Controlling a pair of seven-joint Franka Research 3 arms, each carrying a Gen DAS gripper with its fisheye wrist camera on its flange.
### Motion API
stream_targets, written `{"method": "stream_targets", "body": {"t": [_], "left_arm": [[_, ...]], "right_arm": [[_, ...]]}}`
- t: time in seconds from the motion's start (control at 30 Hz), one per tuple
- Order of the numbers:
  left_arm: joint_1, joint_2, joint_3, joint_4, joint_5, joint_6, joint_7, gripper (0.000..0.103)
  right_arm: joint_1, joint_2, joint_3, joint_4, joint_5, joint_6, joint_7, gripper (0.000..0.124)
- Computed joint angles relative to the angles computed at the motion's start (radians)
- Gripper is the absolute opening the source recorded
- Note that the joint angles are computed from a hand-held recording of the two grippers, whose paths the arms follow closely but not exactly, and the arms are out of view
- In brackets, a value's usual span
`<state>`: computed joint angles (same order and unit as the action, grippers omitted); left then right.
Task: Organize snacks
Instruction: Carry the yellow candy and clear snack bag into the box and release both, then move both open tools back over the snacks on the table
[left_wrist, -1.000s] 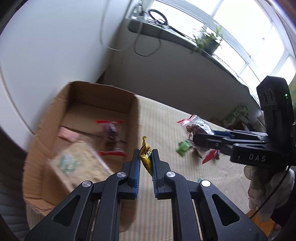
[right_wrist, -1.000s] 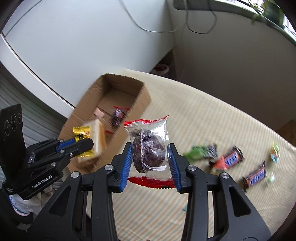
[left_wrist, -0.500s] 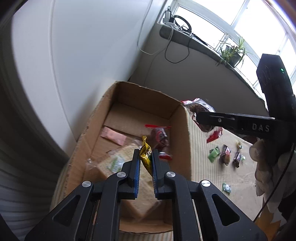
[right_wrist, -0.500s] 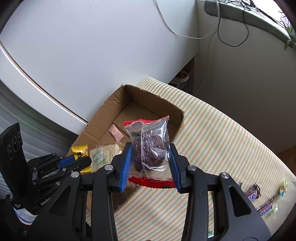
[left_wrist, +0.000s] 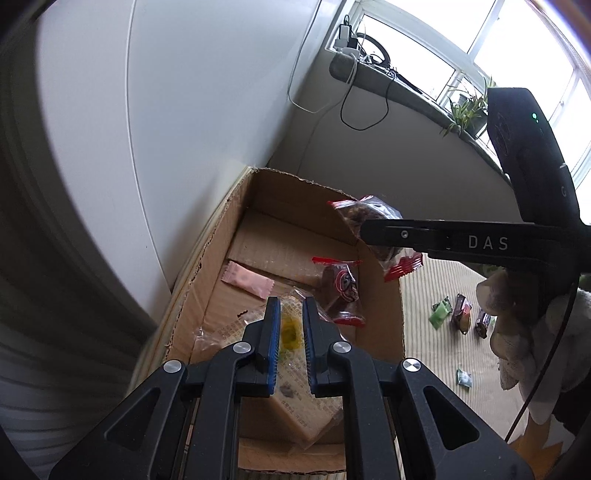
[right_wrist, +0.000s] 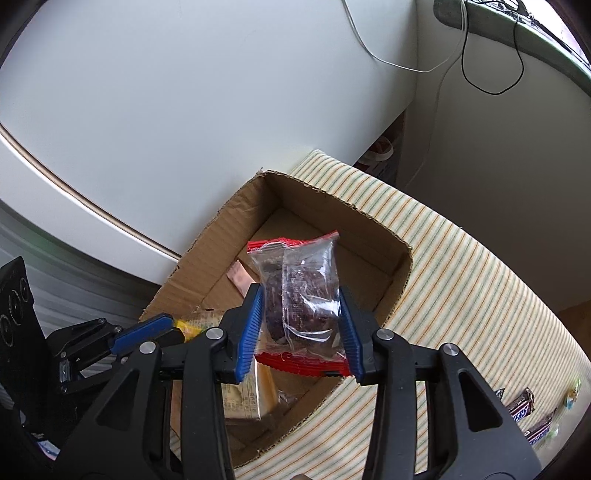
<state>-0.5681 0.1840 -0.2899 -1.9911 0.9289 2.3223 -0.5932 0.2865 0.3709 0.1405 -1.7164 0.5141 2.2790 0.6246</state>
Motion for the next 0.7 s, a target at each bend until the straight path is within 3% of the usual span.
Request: {"method": "stream_targets", "body": {"t": [0.07, 0.1, 0.7], "left_arm": [[0.002, -0.001, 0.000, -0.004, -0.004, 0.011, -0.002, 0.031], [0.004, -0.003, 0.001, -0.007, -0.008, 0.019, -0.003, 0.032], [-0.011, 0.013, -0.002, 0.030, 0.008, 0.007, 0.001, 0.032]], "right_arm": [[0.000, -0.001, 0.001, 0.001, -0.001, -0.009, -0.002, 0.057], [-0.001, -0.003, 0.003, -0.002, 0.004, -0.009, -0.007, 0.061], [-0.038, -0.083, -0.015, -0.071, 0.076, 0.010, -0.064, 0.064]]}}
